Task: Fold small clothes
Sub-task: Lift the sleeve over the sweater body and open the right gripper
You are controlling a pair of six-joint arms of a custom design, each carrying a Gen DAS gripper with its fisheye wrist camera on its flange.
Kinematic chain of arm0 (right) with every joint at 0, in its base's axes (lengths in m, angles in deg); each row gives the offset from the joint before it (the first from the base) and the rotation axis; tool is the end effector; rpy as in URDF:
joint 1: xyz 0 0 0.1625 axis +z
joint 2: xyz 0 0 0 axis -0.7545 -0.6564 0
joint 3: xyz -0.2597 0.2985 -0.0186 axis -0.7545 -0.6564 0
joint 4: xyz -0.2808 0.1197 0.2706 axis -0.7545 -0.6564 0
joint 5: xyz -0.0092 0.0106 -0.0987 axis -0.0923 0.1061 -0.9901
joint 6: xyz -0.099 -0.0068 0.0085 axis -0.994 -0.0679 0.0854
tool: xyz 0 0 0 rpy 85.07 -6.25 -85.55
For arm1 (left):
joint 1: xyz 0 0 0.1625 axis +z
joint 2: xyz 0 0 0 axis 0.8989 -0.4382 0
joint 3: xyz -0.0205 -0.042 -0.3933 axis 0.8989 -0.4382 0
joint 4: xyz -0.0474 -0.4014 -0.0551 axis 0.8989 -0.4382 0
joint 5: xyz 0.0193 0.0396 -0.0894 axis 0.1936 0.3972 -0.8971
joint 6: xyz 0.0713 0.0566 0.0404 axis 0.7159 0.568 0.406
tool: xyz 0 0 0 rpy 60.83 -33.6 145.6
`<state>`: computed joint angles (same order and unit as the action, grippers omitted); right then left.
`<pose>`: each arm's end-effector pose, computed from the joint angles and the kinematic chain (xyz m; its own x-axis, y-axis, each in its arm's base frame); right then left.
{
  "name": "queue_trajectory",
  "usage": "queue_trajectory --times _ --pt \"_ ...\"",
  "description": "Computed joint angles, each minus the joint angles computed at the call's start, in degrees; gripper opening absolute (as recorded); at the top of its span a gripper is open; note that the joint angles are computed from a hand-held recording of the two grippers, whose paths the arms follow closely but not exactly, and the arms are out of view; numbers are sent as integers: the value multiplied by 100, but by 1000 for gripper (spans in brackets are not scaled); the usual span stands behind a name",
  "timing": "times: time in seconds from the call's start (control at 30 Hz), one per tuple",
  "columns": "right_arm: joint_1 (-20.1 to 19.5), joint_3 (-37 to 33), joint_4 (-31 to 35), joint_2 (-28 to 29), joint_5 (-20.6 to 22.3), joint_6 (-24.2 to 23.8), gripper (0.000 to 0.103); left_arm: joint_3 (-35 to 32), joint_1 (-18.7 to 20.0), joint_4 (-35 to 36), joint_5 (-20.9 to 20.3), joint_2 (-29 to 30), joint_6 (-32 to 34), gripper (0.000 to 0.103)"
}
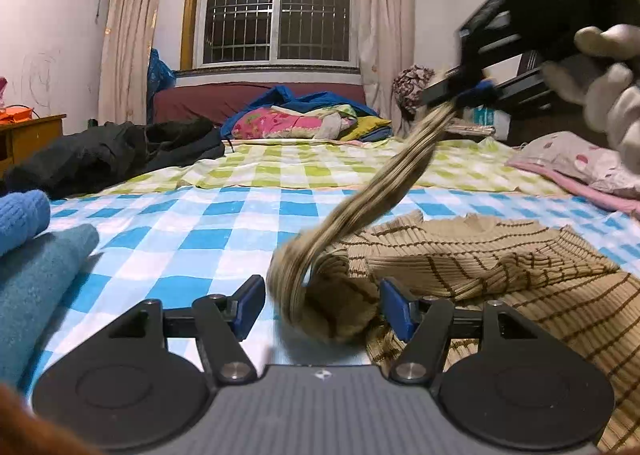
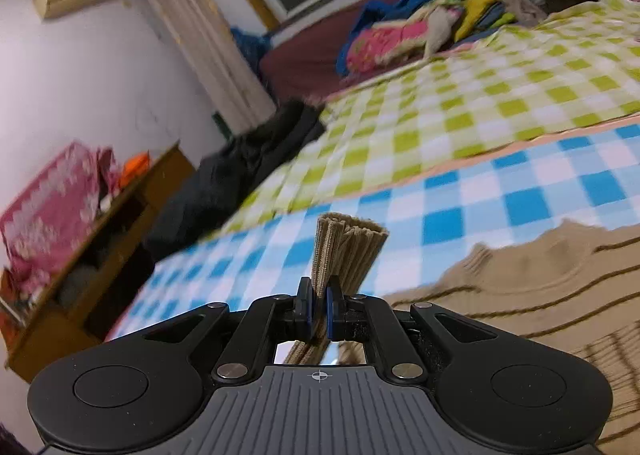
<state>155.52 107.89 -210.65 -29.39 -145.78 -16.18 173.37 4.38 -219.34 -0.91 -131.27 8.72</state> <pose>0.3283 -0.7477 0.1415 -0.9659 -0.0747 0.2480 -0.2410 0.6098 -0.7550 -0.0766 -0.6579 0.2029 -0.7025 0.2843 -0.6524 0.7095 0.3509 -0.6111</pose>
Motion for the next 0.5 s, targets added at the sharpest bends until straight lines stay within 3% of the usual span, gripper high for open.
queue_trajectory --times 0.2,0.5 --pt "-202 794 -722 -608 254 163 6 -157 -182 25 482 220 40 68" --pt "-557 2004 -1721 -1473 355 199 6 -377 -412 88 675 577 445 69"
